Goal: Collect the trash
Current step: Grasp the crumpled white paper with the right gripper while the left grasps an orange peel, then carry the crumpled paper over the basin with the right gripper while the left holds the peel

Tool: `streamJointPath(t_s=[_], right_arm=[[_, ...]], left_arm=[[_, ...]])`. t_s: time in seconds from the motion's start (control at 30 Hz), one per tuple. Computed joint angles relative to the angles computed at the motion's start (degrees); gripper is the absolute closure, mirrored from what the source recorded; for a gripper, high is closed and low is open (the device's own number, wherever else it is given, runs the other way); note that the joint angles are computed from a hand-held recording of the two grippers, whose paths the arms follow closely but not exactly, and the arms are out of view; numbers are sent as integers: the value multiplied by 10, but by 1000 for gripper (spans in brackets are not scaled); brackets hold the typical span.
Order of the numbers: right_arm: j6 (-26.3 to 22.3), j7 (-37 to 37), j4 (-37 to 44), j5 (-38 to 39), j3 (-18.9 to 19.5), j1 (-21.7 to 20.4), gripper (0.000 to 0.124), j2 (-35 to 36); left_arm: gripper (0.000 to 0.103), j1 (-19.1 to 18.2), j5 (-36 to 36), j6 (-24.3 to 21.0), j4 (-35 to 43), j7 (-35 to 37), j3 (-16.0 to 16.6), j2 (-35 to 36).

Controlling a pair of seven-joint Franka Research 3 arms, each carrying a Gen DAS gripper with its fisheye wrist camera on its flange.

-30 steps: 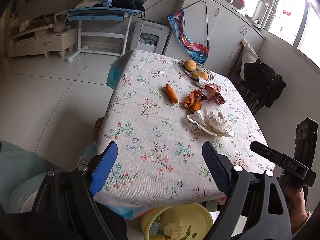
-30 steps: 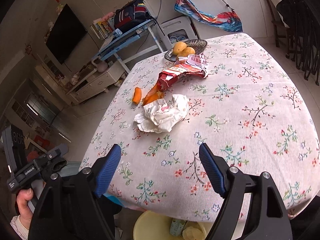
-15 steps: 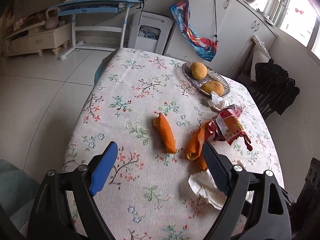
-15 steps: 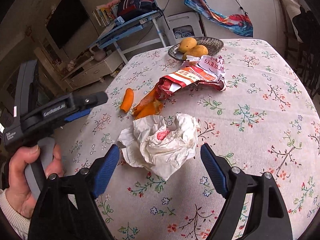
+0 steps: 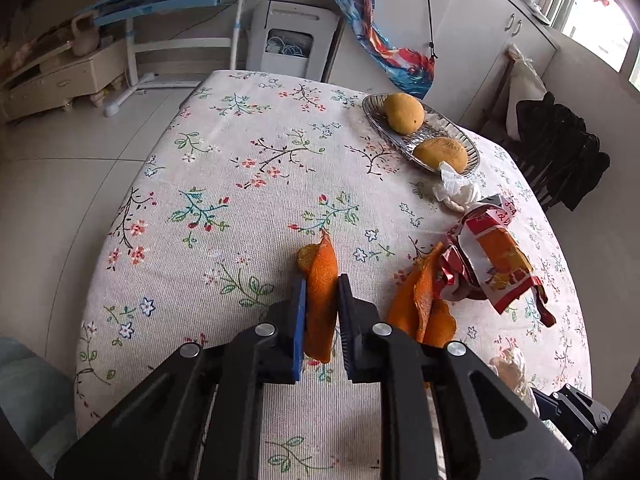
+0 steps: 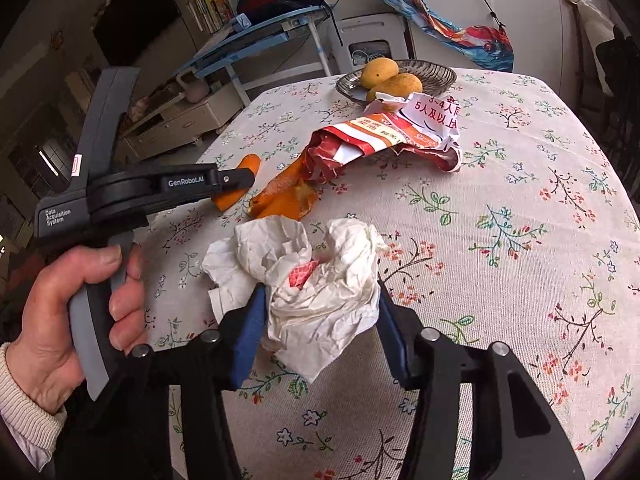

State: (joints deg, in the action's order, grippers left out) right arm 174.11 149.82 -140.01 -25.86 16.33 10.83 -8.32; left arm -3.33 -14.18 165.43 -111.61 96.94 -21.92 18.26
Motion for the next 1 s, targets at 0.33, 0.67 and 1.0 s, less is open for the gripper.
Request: streamJointPath(t_s=[0.33, 0.67, 1.0], right_arm=[[70, -72, -54, 122, 11, 7, 95, -39], [102, -86, -105, 180, 121, -55, 95, -112], [65, -87, -150, 253, 202, -63, 95, -210]], left_arm=[[89, 95, -403, 30, -178, 326, -99, -191], [89, -13, -589, 12, -328, 483, 10, -387], [89, -89, -567, -2, -398, 477, 95, -475]])
